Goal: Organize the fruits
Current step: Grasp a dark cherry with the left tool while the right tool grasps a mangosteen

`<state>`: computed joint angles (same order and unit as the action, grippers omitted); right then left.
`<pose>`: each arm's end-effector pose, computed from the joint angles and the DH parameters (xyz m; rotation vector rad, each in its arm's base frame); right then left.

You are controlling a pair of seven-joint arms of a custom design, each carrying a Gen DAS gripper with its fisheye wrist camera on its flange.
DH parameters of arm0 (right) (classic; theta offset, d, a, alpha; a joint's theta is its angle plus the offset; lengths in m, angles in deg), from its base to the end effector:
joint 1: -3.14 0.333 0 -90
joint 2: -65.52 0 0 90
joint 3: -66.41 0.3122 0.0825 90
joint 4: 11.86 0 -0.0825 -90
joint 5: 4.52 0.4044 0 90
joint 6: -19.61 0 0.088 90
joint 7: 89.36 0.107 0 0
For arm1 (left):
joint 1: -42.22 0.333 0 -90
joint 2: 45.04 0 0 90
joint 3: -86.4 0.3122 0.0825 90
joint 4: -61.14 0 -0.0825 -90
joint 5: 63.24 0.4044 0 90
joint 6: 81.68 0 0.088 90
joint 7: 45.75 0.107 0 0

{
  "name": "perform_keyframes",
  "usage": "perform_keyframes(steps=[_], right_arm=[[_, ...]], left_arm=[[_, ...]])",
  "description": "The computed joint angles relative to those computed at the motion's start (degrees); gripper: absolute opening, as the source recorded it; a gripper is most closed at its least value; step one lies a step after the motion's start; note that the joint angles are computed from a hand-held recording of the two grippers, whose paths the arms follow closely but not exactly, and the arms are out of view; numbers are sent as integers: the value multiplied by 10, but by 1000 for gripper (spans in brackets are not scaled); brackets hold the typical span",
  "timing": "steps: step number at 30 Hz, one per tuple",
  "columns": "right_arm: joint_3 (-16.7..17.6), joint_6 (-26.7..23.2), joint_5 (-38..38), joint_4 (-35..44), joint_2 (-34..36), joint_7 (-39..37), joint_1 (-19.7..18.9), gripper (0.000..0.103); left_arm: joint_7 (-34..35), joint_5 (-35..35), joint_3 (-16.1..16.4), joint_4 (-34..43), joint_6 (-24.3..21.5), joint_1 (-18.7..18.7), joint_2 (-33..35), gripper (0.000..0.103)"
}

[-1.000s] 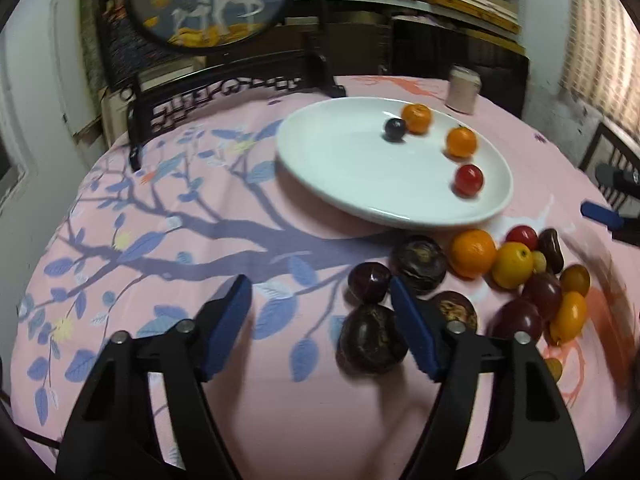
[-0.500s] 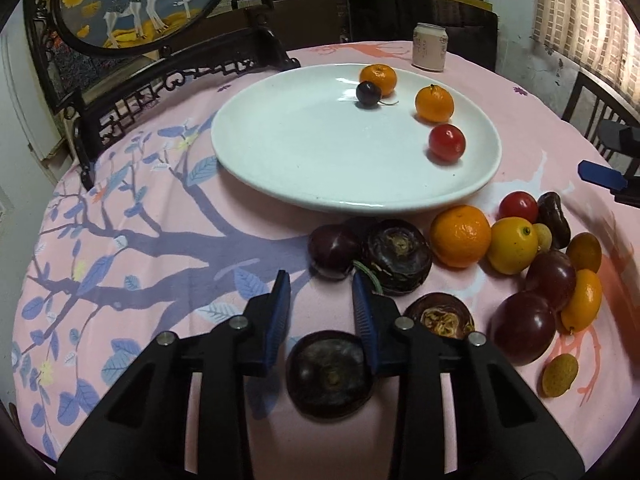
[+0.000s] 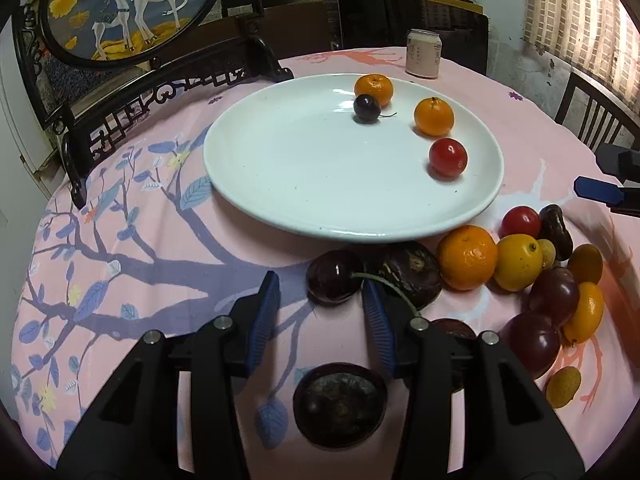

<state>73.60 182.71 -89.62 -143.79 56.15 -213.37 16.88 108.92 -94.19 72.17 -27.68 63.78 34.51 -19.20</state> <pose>0.4722 0.2387 0.4395 -0.7627 2.0209 -0.4209 0.6998 -0.2433 0.4436 -0.6444 2.6305 -0.9655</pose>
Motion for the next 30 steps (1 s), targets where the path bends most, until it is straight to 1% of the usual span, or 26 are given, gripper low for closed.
perform_keyframes(steps=[1,3,4,5,8,10,12,13,14,15,16,17,19,22,25,27,30], right_arm=[[-1,3,4,1,2,-6,0,83],[-1,3,12,2,3,-15,1,83],[-2,4,14,2,4,-17,1,83],[-2,5,13,3,4,-16,0,83],[0,2,11,4,5,-18,1,83],[0,0,12,4,4,-19,1,83],[0,-2,14,3,4,-20,1,83],[0,-2,15,3,4,-20,1,83],[0,-2,14,2,3,-19,1,83],[0,-1,14,2,3,-18,1,83],[0,-1,15,2,4,-19,1,83],[0,-1,14,3,4,-18,1,83],[-1,2,10,2,3,-15,0,83],[0,4,2,4,4,-10,0,83],[-1,5,6,5,5,-14,1,83],[-2,6,11,5,6,-20,1,83],[-3,7,22,7,10,-33,2,83]], left_arm=[[2,2,0,1,1,-1,1,46],[4,2,1,-2,14,-2,0,60],[12,-5,-1,-10,37,0,-3,70],[23,-19,-8,-14,48,6,-5,72],[53,-64,-26,-17,50,22,-9,72],[55,-59,-20,-23,65,13,-11,70],[57,-62,-20,-19,54,15,-11,66],[55,-62,-20,-10,35,17,-7,60],[50,-58,-17,-4,20,16,-4,50],[43,-47,-11,4,4,13,0,45],[37,-31,-5,10,-11,8,4,34],[32,-15,1,11,-12,3,5,31],[22,-6,5,10,-6,0,6,31],[24,-11,0,11,-9,5,7,32],[16,11,6,7,-3,-7,6,33],[11,12,5,8,4,-8,8,33],[-17,20,8,27,-6,-12,20,33]])
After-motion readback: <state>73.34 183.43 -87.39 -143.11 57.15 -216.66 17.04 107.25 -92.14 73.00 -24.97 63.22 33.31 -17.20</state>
